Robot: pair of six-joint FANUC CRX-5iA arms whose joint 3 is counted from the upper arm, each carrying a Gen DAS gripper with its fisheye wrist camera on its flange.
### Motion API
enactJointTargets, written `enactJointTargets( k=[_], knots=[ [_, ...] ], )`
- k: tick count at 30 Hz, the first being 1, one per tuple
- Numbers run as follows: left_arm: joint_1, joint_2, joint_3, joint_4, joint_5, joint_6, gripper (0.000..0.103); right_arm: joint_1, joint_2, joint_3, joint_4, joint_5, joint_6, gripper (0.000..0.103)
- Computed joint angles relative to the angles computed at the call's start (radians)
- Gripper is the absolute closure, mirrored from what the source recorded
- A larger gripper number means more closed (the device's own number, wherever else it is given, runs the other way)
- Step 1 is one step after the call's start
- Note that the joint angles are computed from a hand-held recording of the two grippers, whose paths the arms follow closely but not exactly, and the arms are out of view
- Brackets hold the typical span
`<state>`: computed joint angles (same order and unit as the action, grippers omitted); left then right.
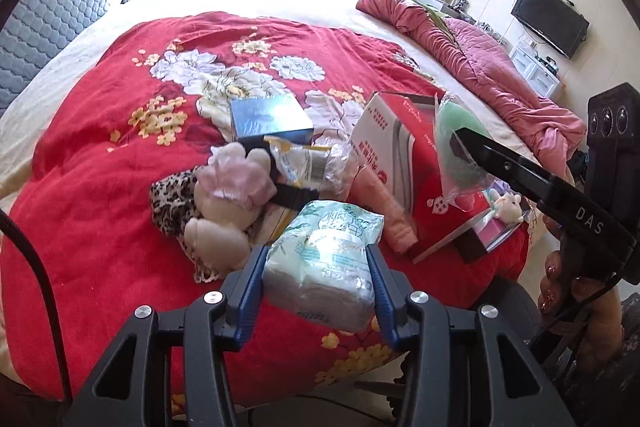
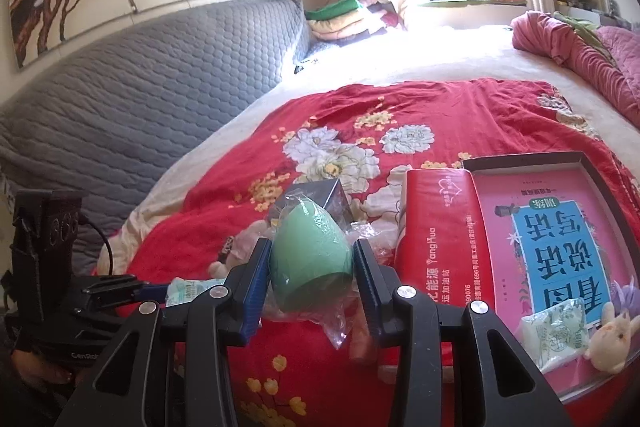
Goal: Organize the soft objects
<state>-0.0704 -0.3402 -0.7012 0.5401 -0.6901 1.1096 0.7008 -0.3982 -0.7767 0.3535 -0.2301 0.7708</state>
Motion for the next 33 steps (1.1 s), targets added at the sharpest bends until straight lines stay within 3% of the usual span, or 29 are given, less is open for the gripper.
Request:
enactJointTargets(
  k=[4, 9, 17, 27, 33],
  knots=[
    [-0.027, 0.023, 0.037, -0.037, 0.009, 0.03, 0.056, -0.023, -0.019, -0.005, -0.011, 0.014, -0.018, 0.06],
    [-0.059, 0.053, 0.069, -0.03, 0.02, 0.023, 0.057, -0.058, -0.054, -0.058, 0.138, 0.051, -0.17, 0.06],
    [-0.138, 0.096, 0.149, -0.049, 0.049, 0.055, 0.057, -0.118, -0.094, -0.096, 0.215, 0.078, -0.252, 0.06],
    [-0.259, 0.2, 0.281, -0.111, 0.074, 0.128, 0.057, -0.24, -0.144, -0.168, 0.405, 0.123, -0.443, 0.06],
    [-0.325, 0.285, 0.375, -0.151, 0.078, 0.174, 0.057, -0.323, -0.178, -0.193, 0.403, 0.125, -0.486, 0.06]
  ],
)
